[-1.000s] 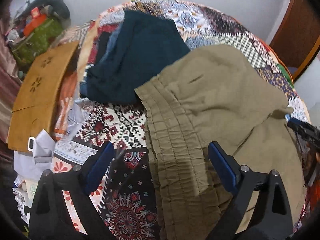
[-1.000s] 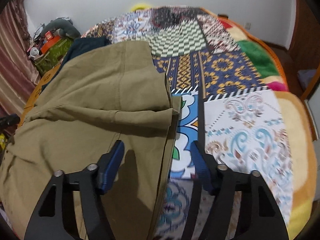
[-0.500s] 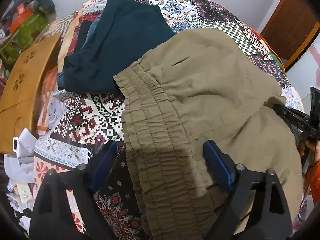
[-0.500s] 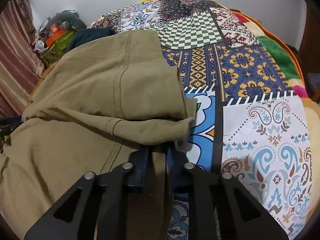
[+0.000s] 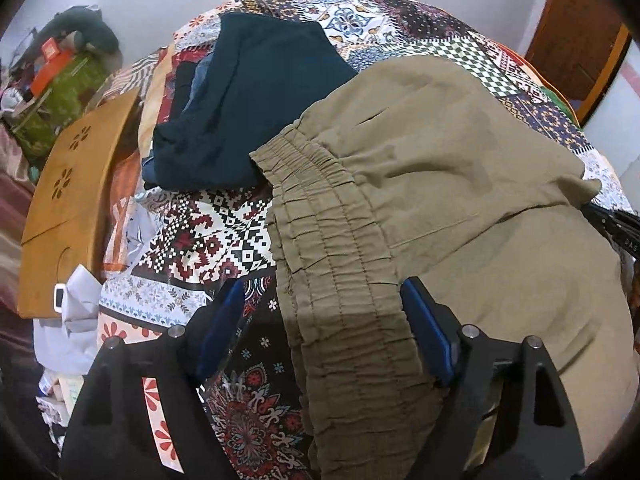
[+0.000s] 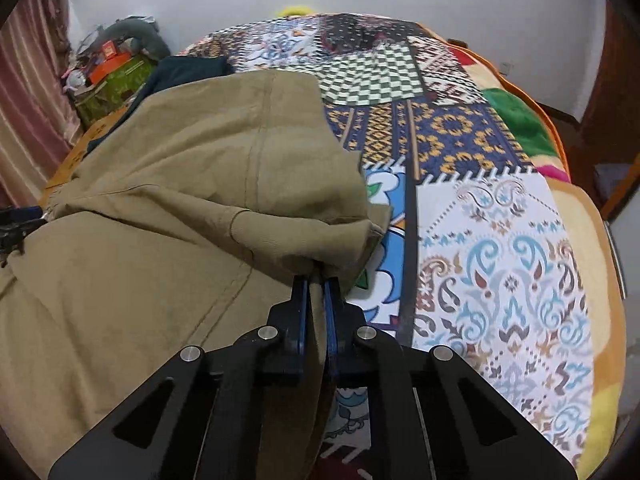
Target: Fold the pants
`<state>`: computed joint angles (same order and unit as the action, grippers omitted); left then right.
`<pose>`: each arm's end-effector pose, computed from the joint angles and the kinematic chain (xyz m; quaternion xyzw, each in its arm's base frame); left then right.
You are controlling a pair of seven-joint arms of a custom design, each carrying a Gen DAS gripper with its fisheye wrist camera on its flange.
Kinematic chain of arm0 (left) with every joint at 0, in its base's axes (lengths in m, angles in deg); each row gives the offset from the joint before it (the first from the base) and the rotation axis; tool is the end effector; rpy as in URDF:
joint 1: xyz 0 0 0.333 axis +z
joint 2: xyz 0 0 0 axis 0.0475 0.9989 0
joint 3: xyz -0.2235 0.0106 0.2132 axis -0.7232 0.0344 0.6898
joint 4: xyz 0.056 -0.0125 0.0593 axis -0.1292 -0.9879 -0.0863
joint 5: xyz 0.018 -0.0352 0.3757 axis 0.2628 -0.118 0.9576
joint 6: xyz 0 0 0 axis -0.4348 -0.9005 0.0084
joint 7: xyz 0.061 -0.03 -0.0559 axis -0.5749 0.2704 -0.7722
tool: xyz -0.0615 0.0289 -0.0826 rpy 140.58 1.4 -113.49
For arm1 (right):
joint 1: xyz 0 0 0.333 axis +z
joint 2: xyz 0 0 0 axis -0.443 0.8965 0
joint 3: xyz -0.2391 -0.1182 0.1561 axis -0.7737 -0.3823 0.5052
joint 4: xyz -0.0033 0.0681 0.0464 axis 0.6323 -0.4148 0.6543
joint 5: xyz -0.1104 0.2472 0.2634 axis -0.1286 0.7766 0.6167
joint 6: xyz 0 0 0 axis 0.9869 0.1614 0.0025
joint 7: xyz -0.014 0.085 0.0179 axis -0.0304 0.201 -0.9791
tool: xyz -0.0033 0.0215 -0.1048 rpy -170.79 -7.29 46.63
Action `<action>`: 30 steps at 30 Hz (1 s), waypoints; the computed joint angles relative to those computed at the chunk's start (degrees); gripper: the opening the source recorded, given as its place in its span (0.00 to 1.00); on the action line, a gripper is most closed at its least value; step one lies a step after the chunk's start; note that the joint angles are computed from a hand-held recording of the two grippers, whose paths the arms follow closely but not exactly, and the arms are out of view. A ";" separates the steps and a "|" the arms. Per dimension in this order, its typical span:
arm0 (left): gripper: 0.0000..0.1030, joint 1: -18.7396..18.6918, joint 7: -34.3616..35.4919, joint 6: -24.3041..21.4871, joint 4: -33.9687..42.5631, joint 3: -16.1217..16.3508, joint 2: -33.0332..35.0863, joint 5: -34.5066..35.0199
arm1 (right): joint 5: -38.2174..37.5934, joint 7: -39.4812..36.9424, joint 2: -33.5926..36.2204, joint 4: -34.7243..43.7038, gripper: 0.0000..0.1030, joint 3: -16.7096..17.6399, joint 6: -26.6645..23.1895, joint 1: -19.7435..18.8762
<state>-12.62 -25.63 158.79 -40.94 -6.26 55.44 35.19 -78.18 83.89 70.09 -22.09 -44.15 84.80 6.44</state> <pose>0.5554 -0.2887 0.5029 -0.6352 0.7371 -0.1715 0.1541 0.4993 0.3932 0.4909 -0.7136 0.6298 -0.1494 0.2681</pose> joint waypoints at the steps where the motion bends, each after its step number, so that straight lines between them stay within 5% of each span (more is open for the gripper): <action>1: 0.81 0.11 -0.16 0.37 -0.31 0.04 -0.11 -0.26 | -0.67 1.33 -0.16 -0.21 0.06 -0.17 -0.10 0.32; 6: 0.81 -0.08 -1.95 0.28 -0.51 0.20 -0.09 0.80 | -4.34 8.46 -2.98 -3.00 0.00 -0.93 -2.61 -0.10; 16: 0.80 0.37 -0.62 0.45 0.25 0.06 -1.15 -0.61 | -5.01 5.17 -6.81 -5.31 0.01 2.09 2.33 -3.82; 19: 0.80 0.73 -0.36 0.74 1.38 0.25 -1.36 -1.07 | -4.18 4.23 -6.16 -3.95 0.08 2.45 3.74 -3.77; 24: 0.80 1.15 0.46 -1.98 7.20 0.64 2.03 -1.72 | -3.97 3.86 -4.31 -1.54 0.41 1.65 6.86 -3.55; 30: 0.80 1.37 3.82 -6.33 15.22 0.33 8.76 -4.80 | 0.13 -0.79 0.38 3.58 0.49 0.37 6.30 -2.82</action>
